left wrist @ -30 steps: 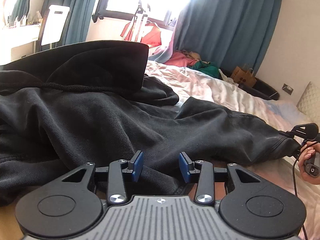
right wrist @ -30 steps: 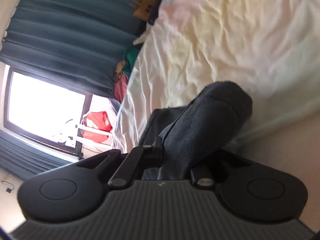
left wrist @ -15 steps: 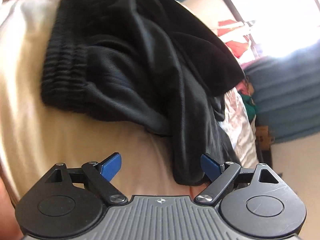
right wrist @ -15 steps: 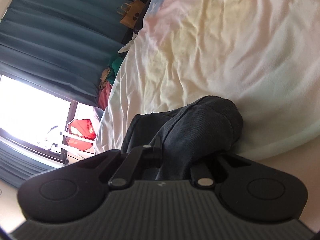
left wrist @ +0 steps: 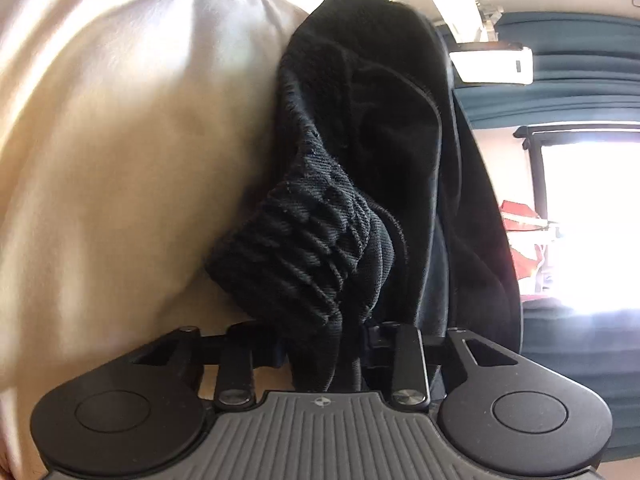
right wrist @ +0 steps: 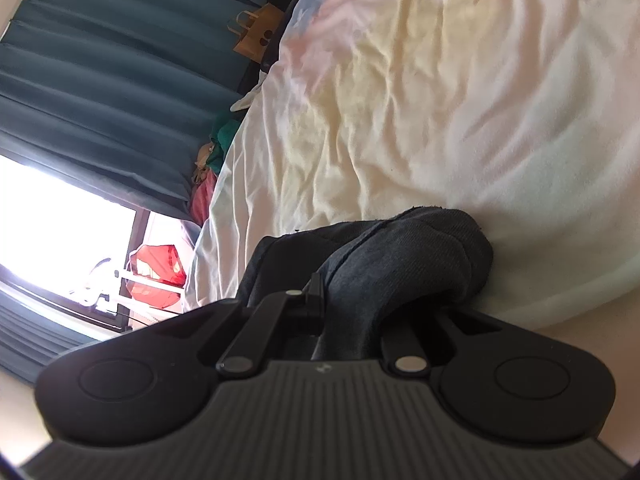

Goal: Fold clothes

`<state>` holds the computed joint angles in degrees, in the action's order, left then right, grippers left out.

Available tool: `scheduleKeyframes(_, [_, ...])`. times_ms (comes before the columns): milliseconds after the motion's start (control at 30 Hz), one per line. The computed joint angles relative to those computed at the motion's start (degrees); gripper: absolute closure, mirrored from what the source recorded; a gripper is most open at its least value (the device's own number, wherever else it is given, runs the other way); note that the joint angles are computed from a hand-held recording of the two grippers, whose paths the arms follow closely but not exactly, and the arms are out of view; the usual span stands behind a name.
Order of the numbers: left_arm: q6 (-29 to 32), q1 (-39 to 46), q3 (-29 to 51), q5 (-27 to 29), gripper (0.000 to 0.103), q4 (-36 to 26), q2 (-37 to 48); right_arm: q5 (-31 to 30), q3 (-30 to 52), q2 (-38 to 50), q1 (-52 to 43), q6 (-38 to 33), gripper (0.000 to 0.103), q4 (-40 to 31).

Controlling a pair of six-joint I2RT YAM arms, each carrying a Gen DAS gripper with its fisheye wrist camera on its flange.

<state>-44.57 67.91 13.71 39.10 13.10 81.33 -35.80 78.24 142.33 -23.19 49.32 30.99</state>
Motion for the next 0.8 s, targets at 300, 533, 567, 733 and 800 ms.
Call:
scheduleKeyframes(300, [10.8, 14.2, 19.5, 10.6, 0.095, -32.6, -16.0, -2.5, -1.6, -0.3, -1.6, 6.8, 0.096, 6.3])
scheduleKeyframes(533, [40.9, 31.3, 37.7, 16.8, 0.095, -61.6, -2.2, 2.7, -11.1, -9.6, -4.0, 0.9, 0.096, 10.3])
scheduleKeyframes(567, [44.7, 32.7, 39.0, 16.4, 0.095, -64.3, 0.2, 5.1, -11.4, -11.3, -4.4, -3.0, 0.096, 5.7])
scheduleKeyframes(733, [60.5, 38.8, 44.9, 9.9, 0.093, -69.2, 12.5, 9.3, -6.6, -10.5, -6.4, -13.7, 0.095, -15.7])
scheduleKeyframes(800, [65.5, 39.4, 44.6, 5.4, 0.089, -67.5, 13.9, 10.0, -6.0, -9.4, -6.4, -15.5, 0.096, -17.3])
